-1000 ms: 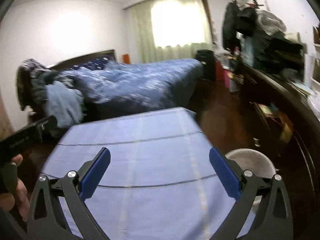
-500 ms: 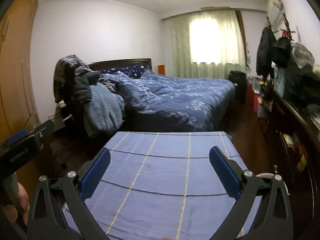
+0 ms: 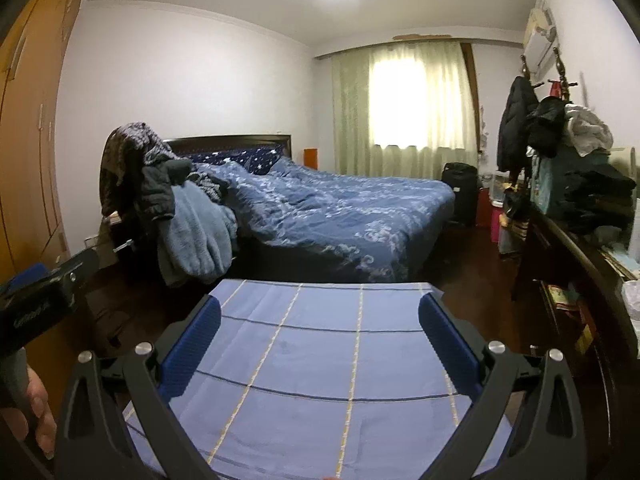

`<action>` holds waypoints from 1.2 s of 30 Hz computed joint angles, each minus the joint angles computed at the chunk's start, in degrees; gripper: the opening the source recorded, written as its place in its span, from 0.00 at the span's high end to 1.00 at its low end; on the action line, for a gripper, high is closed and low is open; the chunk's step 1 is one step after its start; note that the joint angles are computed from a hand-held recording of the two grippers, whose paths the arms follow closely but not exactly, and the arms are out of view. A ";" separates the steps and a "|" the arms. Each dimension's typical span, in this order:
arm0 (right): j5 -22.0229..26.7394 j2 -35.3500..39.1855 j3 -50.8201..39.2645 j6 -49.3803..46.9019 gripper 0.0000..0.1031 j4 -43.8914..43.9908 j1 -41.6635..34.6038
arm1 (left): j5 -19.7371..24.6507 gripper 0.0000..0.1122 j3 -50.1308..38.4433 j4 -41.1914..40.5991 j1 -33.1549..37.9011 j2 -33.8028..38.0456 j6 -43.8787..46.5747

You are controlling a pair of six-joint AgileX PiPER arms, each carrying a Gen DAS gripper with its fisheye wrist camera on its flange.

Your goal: Collect trash

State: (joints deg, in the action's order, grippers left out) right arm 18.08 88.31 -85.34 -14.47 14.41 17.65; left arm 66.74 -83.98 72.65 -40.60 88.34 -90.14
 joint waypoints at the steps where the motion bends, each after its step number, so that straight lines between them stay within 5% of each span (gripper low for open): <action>1: -0.19 -0.29 0.29 -0.46 0.03 0.52 -0.34 | -0.24 0.12 0.09 0.01 -0.20 -0.07 0.05; 21: -1.68 -3.27 3.31 -1.89 0.03 2.31 -2.00 | -1.14 0.12 -0.04 0.38 -2.37 -0.46 0.43; 36: -4.37 -4.28 5.29 5.06 0.03 -6.26 -0.45 | -1.01 0.12 0.70 -0.57 -2.31 -0.69 -0.76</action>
